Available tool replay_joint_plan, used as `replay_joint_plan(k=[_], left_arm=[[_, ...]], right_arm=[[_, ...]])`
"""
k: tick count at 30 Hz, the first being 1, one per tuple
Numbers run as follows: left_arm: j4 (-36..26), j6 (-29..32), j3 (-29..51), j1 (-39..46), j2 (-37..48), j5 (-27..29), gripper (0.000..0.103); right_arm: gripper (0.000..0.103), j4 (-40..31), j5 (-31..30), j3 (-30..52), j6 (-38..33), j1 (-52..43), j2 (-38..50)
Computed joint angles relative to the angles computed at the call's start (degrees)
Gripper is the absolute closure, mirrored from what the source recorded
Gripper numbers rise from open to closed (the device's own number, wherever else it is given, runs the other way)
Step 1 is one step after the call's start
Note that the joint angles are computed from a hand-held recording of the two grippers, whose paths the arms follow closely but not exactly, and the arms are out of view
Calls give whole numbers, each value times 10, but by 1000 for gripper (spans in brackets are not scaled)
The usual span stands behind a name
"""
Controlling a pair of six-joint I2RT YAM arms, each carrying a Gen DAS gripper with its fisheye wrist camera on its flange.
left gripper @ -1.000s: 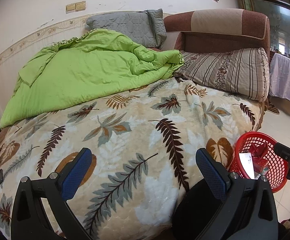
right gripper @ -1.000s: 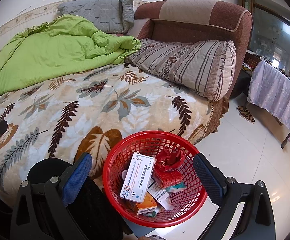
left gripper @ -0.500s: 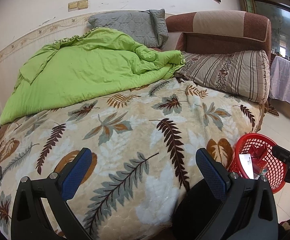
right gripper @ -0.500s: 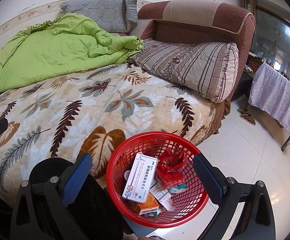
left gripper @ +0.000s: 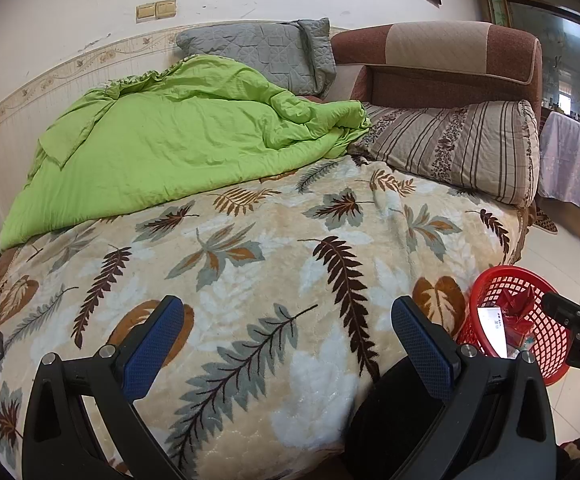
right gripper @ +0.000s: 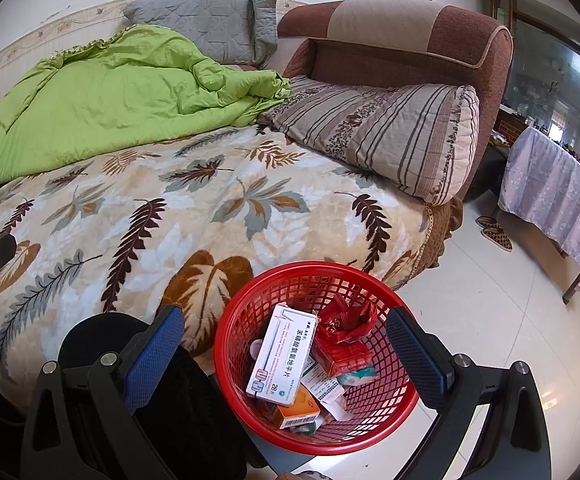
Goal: Collect trash
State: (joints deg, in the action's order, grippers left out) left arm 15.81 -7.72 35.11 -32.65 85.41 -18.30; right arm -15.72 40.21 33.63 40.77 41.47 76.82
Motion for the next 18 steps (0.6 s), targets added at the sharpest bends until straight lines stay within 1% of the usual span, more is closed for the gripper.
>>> replay_joint_plan(k=[18], left_arm=[[-2,-2,1,-1,0,0,0]], right_arm=[[1,1,2,1,3,4,5]])
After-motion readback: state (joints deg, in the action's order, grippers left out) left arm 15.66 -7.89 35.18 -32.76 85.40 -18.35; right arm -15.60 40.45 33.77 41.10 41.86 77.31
